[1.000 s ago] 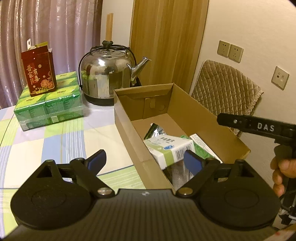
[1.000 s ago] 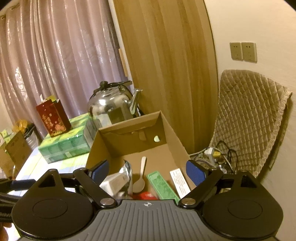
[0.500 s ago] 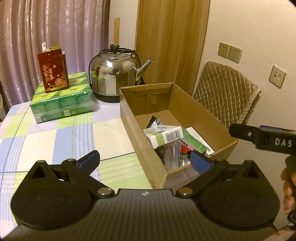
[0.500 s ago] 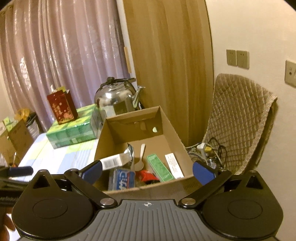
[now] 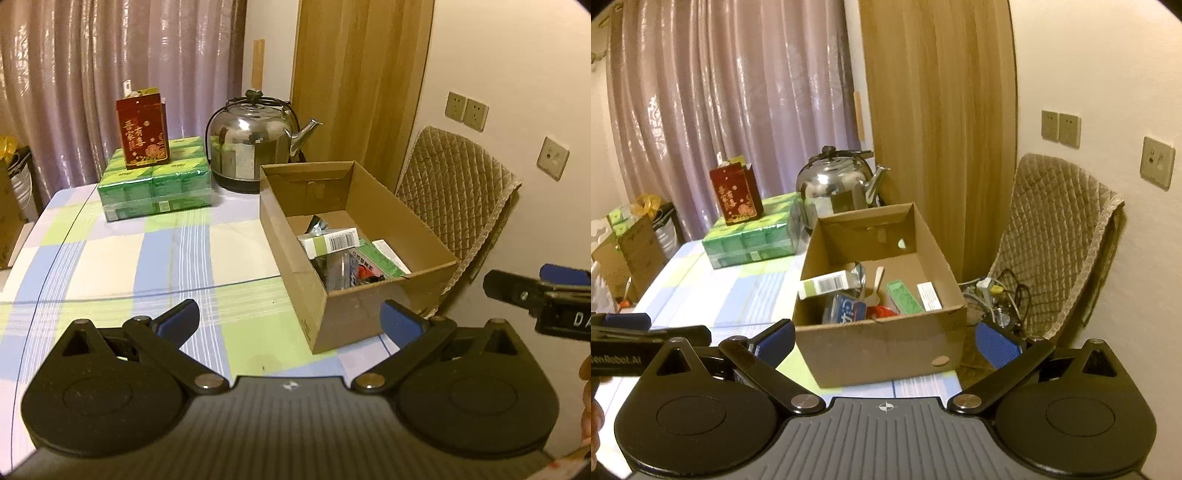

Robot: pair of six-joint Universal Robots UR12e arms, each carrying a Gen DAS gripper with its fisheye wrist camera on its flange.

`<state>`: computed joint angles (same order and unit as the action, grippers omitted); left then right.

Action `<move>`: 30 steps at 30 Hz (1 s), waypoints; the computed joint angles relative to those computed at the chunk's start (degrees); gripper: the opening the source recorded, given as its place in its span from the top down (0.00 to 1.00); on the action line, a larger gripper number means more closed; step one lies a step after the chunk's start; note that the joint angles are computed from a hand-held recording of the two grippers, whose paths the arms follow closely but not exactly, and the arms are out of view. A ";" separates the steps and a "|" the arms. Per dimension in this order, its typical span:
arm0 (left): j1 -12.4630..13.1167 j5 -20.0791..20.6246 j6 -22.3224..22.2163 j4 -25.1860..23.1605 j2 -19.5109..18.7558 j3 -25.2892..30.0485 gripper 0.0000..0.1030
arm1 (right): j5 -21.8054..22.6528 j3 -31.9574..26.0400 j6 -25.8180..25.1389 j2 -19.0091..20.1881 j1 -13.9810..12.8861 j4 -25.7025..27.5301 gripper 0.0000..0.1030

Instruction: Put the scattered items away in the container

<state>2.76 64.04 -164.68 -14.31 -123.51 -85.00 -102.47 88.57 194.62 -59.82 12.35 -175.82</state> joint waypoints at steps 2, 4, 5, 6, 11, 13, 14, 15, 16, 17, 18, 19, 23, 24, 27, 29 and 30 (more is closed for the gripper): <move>0.25 -0.07 -0.61 0.59 1.01 -1.48 0.01 | -0.48 0.76 -0.44 -0.62 0.29 -0.32 0.02; 0.34 0.17 -0.19 1.15 1.78 -2.64 0.01 | -0.96 1.49 -0.88 -1.27 0.57 -0.45 0.02; 0.40 0.25 -0.17 1.44 2.11 -3.16 0.01 | -1.18 1.85 -1.10 -1.59 0.72 -0.49 0.02; 0.47 0.36 -0.45 1.64 2.43 -3.62 0.01 | -1.34 2.14 -1.32 -1.91 0.87 -0.29 0.02; 0.87 -0.43 -2.25 1.34 3.87 -5.44 0.01 | -1.75 3.71 -2.94 -3.19 1.26 -0.44 0.02; 1.02 -0.81 -2.45 1.00 4.36 -5.96 0.01 | -1.87 4.28 -3.06 -3.59 1.30 -0.67 0.02; 1.14 -1.06 -2.44 0.89 4.59 -6.19 0.01 | -1.99 4.49 -3.13 -3.79 1.33 -0.56 0.02; 1.18 -1.08 -2.46 0.74 4.79 -6.38 0.01 | -2.11 4.68 -3.18 -3.98 1.36 -0.44 0.02; 1.20 -1.01 -2.52 0.58 5.00 -6.58 0.01 | -2.10 4.86 -3.21 -4.19 1.37 -0.39 0.02; 1.26 -0.98 -2.74 0.48 5.21 -6.84 0.01 | -2.04 5.06 -3.25 -4.39 1.37 -0.39 0.02; 1.33 -1.09 -2.93 0.31 5.39 -7.05 0.01 | -1.99 5.21 -3.28 -4.55 1.36 -0.37 0.02; 1.38 -1.23 -2.98 0.20 5.53 -7.25 0.01 | -1.90 5.38 -3.30 -4.71 1.37 -0.29 0.02; 1.37 -0.83 -2.70 -0.24 5.92 -7.91 0.01 | -1.33 5.88 -2.89 -5.08 1.39 0.20 0.02; 1.34 -0.63 -2.58 -0.41 6.00 -8.08 0.01 | -1.00 6.01 -2.90 -5.12 1.36 0.25 0.02; 1.14 0.18 -2.37 -0.19 6.11 -8.56 0.01 | -0.94 6.10 -3.40 -5.07 1.38 0.73 0.02; 0.98 0.61 -2.04 -0.16 6.12 -8.73 0.01 | -1.06 6.27 -3.36 -5.10 1.39 1.06 0.02; 0.91 0.76 -1.98 -0.15 6.14 -8.81 0.01 | -1.04 6.39 -3.18 -5.14 1.38 1.25 0.02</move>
<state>3.67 64.80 -166.66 -14.46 -117.37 -93.81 -103.52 94.97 191.44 -64.96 13.72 -174.56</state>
